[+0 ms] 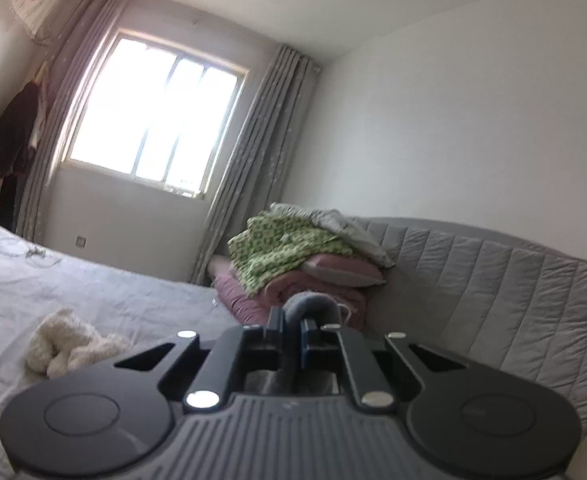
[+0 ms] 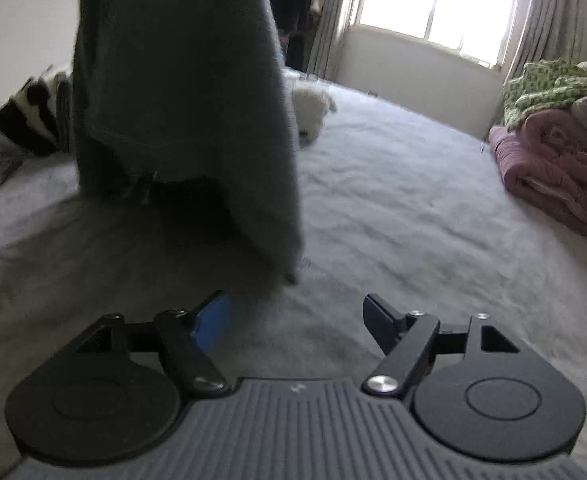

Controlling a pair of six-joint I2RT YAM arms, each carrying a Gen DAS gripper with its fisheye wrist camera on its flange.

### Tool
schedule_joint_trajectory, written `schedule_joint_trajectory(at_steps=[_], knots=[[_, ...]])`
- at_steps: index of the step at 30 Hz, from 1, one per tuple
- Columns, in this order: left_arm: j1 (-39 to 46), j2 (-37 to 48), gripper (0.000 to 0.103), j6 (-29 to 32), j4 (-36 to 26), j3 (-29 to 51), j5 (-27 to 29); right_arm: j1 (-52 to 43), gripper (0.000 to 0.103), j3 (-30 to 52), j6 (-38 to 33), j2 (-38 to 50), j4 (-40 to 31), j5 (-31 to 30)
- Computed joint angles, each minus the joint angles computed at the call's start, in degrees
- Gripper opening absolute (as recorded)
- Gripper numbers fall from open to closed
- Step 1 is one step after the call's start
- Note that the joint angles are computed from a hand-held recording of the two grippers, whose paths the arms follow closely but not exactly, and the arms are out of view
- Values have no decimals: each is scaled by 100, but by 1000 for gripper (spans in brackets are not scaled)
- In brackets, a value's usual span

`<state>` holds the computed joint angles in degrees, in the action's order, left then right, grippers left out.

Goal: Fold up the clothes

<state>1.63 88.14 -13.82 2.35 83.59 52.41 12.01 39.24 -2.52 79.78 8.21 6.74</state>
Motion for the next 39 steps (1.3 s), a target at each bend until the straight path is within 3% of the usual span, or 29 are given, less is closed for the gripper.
schedule_joint_trajectory(at_steps=[3,9,10,11,12,13,15,18,23,25,27,30,32,36,39], knots=[[29,-170,7,-209,-167,245,180,103,77,-107,245,83,566,-129],[102,-534,7,-998,43,541,628,933,77,-658,-471,-313,1622,177],[129,-584,7,-1103,134,543,677,961,73,-768,-388,-480,1819,201],[170,-645,7,-1172,220,512,706,867,66,-868,-155,-779,1865,52],[214,-696,7,-1249,304,483,737,742,28,-946,113,-1090,1873,-133],[260,-718,7,-1346,372,462,776,581,5,-1051,359,-1474,1850,-316],[355,-759,6,-1546,516,419,851,205,5,-1178,903,-2243,1694,-686],[503,-859,6,-1676,684,265,979,24,5,-1287,1219,-3597,1208,-574],[771,-900,5,-1432,429,-329,1214,-281,5,-410,1029,-5231,-615,-303],[865,-805,4,-1226,101,-680,1261,-372,5,275,851,-5186,-1382,-230],[969,-677,4,-1213,46,-1082,1355,15,5,852,629,-5003,-1910,294],[1028,-571,4,-1074,28,-1439,1393,735,5,1037,139,-4957,-1895,966],[1017,-551,4,-974,-46,-1522,1408,1486,5,1134,-114,-4935,-1877,1747],[1172,-697,4,-1207,162,-1742,1798,1299,5,1167,-294,-4951,-1682,1693],[1517,-983,4,-2099,932,-1973,2455,662,5,1378,-167,-4983,-1707,1105]])
